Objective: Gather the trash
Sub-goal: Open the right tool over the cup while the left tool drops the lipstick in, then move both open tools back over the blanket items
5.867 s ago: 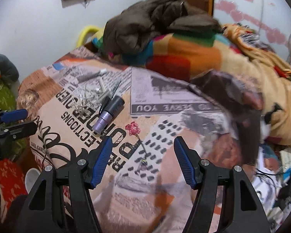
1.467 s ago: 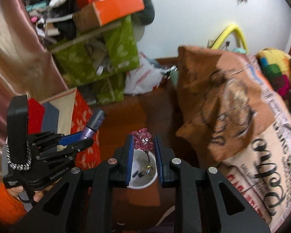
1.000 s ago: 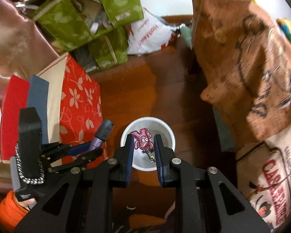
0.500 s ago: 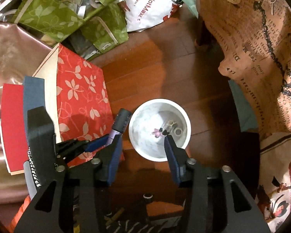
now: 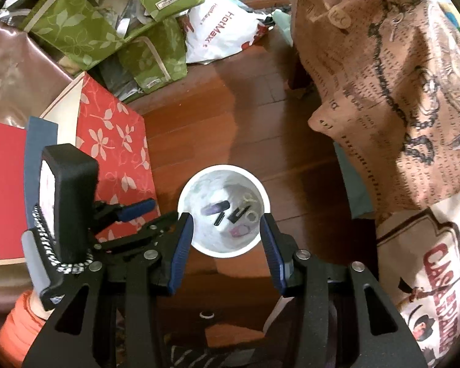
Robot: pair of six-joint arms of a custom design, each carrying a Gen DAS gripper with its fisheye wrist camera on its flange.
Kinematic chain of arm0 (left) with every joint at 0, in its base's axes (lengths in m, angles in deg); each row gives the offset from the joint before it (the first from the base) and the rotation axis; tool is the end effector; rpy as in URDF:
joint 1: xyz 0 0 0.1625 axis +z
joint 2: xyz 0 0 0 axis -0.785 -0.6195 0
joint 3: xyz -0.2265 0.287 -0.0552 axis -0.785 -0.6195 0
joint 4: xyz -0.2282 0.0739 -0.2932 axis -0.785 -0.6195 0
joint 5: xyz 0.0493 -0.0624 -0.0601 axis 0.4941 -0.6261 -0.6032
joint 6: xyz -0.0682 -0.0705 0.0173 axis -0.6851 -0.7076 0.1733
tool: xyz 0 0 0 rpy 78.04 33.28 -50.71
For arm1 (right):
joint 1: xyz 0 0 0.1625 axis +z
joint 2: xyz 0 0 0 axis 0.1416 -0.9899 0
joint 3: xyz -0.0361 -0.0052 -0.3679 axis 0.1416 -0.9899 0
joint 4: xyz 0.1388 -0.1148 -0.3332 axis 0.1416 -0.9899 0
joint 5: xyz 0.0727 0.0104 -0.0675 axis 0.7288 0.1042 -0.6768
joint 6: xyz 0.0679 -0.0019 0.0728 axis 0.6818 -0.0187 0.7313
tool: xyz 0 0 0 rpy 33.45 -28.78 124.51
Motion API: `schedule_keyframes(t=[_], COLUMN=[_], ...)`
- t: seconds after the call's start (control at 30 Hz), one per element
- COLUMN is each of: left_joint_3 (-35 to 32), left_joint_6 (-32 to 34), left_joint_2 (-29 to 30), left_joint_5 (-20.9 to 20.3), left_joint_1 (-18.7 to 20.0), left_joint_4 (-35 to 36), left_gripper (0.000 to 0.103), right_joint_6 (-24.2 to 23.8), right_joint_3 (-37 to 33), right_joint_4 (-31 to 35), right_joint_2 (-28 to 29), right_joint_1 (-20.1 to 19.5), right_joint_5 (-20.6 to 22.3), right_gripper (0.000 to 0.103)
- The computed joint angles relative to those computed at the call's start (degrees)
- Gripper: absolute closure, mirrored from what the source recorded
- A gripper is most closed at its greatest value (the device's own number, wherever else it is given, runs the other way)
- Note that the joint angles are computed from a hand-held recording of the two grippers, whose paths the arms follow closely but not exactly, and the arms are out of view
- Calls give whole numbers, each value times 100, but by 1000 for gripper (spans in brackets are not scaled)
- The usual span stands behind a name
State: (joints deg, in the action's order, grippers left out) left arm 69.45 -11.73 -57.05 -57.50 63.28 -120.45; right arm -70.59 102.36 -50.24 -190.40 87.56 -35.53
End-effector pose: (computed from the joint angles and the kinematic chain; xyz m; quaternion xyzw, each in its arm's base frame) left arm -0.3635 -0.2451 -0.0237 -0.1070 0.9350 -0.1556 0.3002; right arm 0.1173 -0.3176 0.2997 0.3176 -0.9147 -0.0514 0.2445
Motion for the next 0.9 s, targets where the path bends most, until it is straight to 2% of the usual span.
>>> schedule_keyframes(t=[0.3,0.5,0.8,0.9], left_joint_3=[-765,-1645,-3437,-4002], left_joint_6=[-73,-188,-76,98], left_joint_2=[-220,-205,418,713], left_joint_5=[432,914,1710,1925], left_joint_1=[-427,-773,-1136,-1181], left_joint_4=[1415,2533,4025,4276], left_gripper=[70,70,70,70], right_joint_6=[-338,-470,-808,-948], right_joint_3=[-104,-384,-978,-1239], right_joint_4=[65,224,361,429], right_joint_2=[-586,-1070,-1787,-1959], right_joint_1=[153,271,392,304], right_joint_5=[136,387,790,980], right_gripper=[61,62,62,62])
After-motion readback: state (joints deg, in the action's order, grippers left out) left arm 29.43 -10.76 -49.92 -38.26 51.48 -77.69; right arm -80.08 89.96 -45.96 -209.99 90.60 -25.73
